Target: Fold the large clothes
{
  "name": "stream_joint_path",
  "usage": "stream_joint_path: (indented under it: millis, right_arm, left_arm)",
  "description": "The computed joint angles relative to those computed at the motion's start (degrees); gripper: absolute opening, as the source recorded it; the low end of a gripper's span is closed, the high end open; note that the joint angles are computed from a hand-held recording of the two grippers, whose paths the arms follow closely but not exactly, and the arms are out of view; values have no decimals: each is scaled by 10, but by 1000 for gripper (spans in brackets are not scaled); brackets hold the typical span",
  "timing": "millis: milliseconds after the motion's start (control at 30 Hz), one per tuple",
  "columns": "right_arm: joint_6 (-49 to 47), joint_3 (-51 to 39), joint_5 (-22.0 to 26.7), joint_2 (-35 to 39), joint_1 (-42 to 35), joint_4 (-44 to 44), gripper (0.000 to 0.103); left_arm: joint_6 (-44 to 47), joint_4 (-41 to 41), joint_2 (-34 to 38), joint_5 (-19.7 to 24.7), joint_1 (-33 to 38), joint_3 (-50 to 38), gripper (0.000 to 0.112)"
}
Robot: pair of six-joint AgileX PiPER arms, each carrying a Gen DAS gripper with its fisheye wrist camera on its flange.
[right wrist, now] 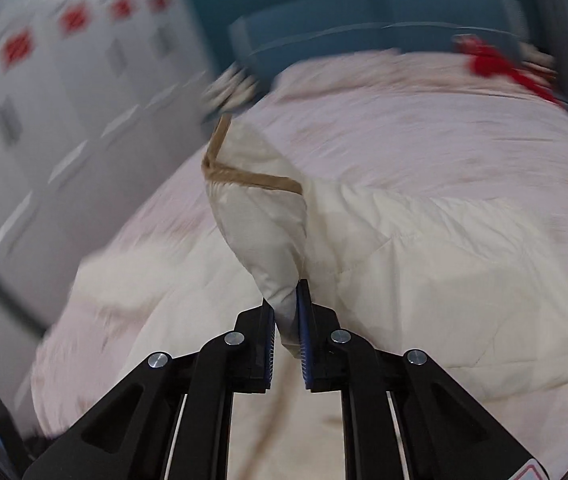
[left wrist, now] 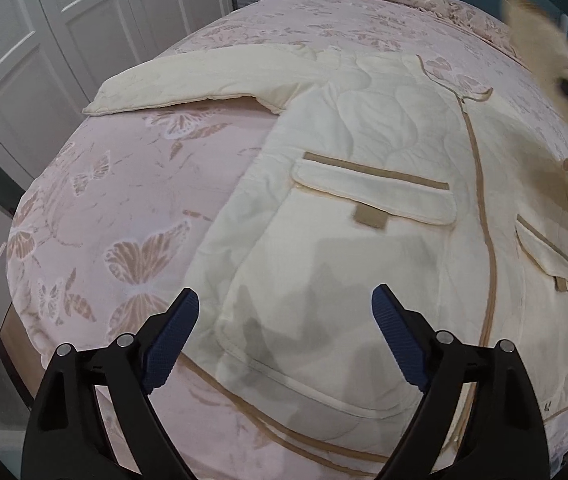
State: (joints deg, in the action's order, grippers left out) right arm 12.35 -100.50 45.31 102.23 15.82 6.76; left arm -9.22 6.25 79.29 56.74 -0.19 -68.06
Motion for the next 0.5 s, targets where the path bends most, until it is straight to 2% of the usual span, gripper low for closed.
stream_joint_path:
  millis: [67, 100, 133, 167, 233, 367, 433, 500]
  right_arm:
    - [6, -30, 12, 53, 53, -16, 22]
    - [7, -43, 21, 73, 68, -21, 33]
    - [18, -46, 28, 88, 92, -35, 40]
    - [34, -26, 18, 83, 111, -49, 43]
    - [64, 53, -25, 37, 133, -58, 56]
    - [119, 222, -100, -90, 100, -61, 67]
    - [179, 298, -113, -153, 81, -95, 71]
    - [197, 344, -107, -196, 22, -93, 71]
  left_arm:
    - [10, -5, -1, -3, 15, 2, 89]
    - [17, -10, 0, -4, 26, 0, 90]
    - [25, -16, 2, -5, 33, -1, 91]
    - [36, -27, 7, -5, 42, -6, 91]
    - [54, -49, 17, -7, 54, -16, 92]
    - [80, -106, 57, -12, 57, -57, 93]
    - [87, -136, 85, -17, 46, -85, 94]
    - [85, -154, 113, -24, 29, -112, 96]
